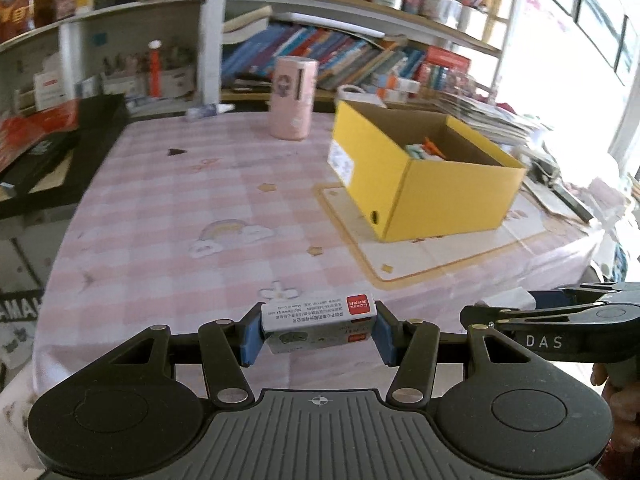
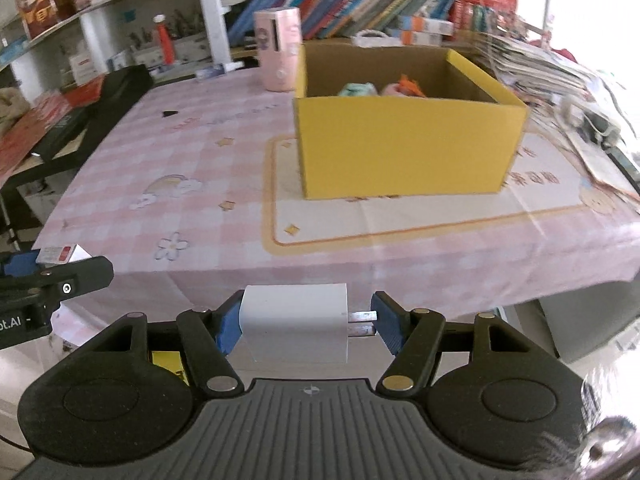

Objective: Organize objects
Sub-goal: 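Carry the medicine box and white charger with both tools over the yellow box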

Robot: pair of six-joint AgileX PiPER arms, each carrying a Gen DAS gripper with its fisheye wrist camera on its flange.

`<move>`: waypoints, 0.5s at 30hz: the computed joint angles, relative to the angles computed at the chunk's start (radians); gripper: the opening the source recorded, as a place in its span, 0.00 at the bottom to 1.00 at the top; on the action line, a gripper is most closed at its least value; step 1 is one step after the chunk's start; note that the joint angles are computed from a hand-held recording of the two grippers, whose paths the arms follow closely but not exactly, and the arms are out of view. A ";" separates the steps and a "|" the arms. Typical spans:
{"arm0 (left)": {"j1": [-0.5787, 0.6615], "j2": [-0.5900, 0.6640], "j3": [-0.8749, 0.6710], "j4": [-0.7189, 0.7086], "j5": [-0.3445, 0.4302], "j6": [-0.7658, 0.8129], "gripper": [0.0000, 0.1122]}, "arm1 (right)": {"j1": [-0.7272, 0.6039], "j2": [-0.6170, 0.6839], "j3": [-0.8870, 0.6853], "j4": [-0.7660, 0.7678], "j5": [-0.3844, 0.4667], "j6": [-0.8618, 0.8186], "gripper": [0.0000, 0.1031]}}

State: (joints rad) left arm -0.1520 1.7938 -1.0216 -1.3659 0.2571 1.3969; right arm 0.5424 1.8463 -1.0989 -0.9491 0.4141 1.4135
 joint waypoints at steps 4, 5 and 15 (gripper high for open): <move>-0.029 0.025 -0.037 0.042 0.011 -0.035 0.47 | -0.023 -0.027 0.037 0.001 0.007 0.019 0.62; -0.038 0.032 -0.049 0.059 0.012 -0.051 0.47 | -0.030 -0.034 0.047 -0.002 0.007 0.025 0.62; -0.136 0.114 -0.187 0.262 0.013 -0.263 0.47 | -0.143 -0.053 0.074 0.047 -0.023 -0.037 0.62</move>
